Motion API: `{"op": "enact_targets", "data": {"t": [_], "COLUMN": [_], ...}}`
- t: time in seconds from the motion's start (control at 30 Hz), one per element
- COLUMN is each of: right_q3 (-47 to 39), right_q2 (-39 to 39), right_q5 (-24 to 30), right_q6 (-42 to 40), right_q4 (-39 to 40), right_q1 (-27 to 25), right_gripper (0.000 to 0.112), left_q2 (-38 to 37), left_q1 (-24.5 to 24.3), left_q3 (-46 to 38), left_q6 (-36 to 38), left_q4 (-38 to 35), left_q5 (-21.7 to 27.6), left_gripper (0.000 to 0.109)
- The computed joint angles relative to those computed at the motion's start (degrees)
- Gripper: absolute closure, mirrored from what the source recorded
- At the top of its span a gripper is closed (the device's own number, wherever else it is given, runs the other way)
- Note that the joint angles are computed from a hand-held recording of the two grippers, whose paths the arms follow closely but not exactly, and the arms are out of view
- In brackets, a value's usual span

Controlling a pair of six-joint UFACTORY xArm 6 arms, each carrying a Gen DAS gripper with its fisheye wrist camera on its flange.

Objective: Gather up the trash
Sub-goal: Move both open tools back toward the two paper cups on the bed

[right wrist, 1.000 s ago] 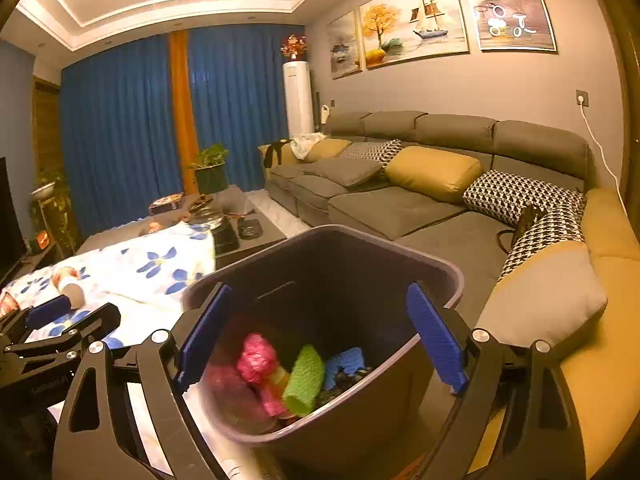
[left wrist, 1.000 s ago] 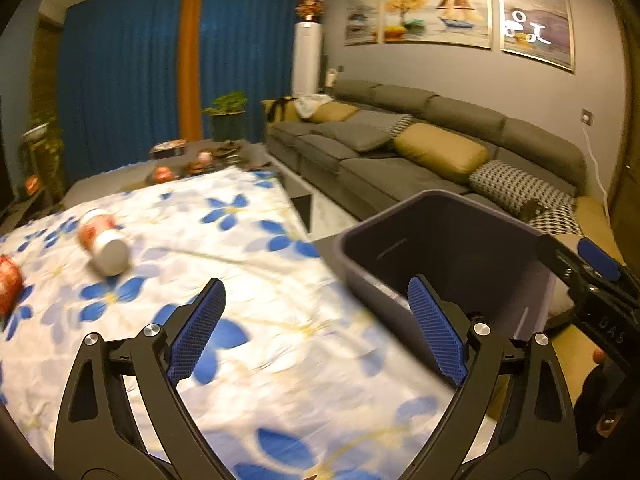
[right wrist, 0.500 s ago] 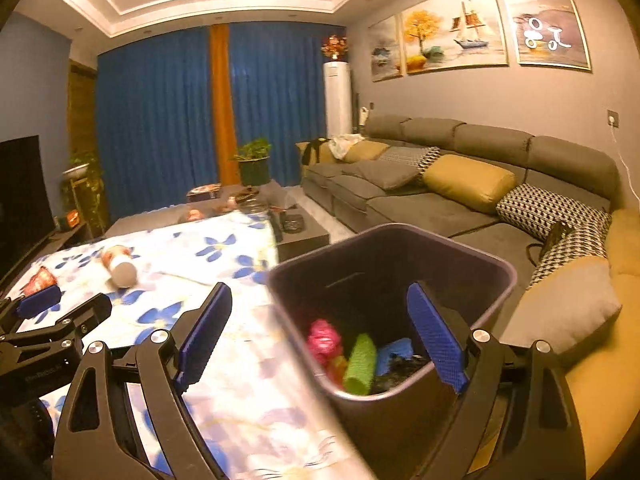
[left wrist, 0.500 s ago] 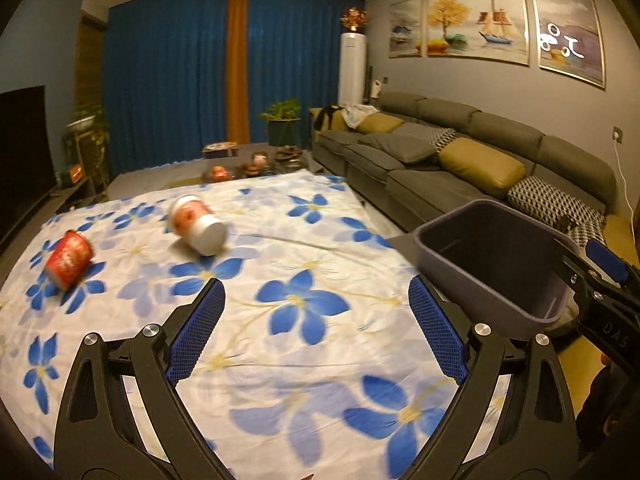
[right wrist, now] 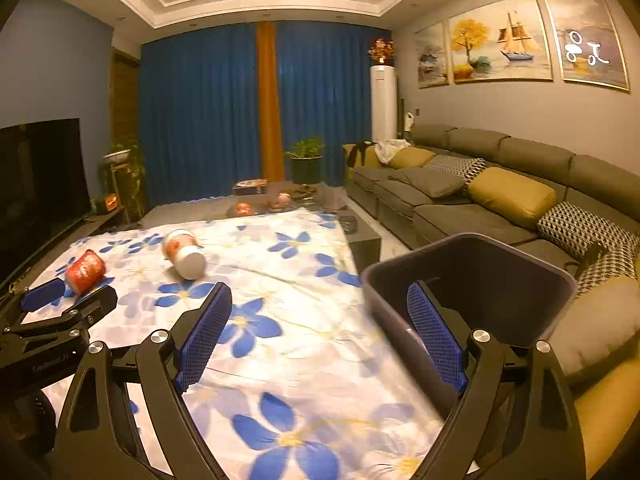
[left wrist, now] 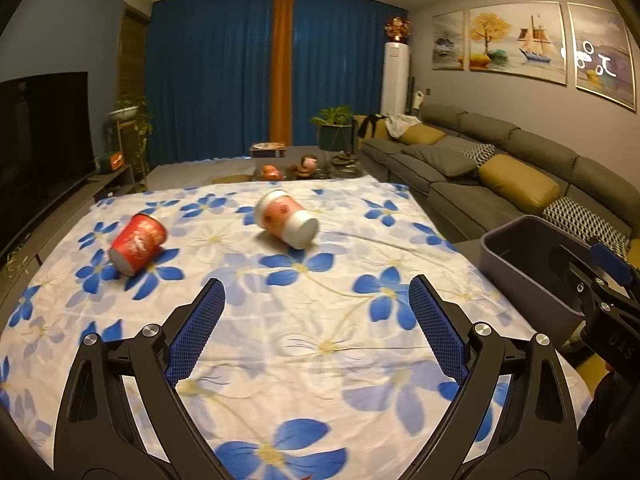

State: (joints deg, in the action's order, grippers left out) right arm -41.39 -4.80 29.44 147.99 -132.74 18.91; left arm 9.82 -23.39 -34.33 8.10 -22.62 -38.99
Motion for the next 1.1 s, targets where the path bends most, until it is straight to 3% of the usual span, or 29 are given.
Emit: {"op": "enact_targets", "data": {"t": [0.37,0.7,0.87,0.93,1.1], "right_q3": [-7.1,-21.3,-29.7,-33.4,-44.6], "right_q2": [6.4,18.3,25.1,28.0,36.9], "right_q5": [-1.3,-5.7,-8.8,-10.1,-14.6], "right_q6": [-0.9,-3.9,-6.7,-9.1,-19.1], "right_q4": [-0.1,0.8,2.6,4.5,12.5], "right_q1": [4.0,5.4,4.8,4.4,3.0], "right_gripper": [0.026,0.026,0.026,0.026,0.026], "left_q2": [-1.0,5.0,10.1,12.0,17.1], "left_q1": [7.4,19.3,24.6,27.3,30.4], "left_q3": [1.8,-3.8,-10.4,-13.4,-21.7], "left_q6": [-0.5,-3.6,-5.7,-9.3,-12.7], "left_q4": [2.1,9.2,12.5,17.2,22.3], "left_q5": [-0.4,0.0,3.0,5.3,11.8], "left_gripper": [0.017,0.017,0.017,0.017,0.017]}}
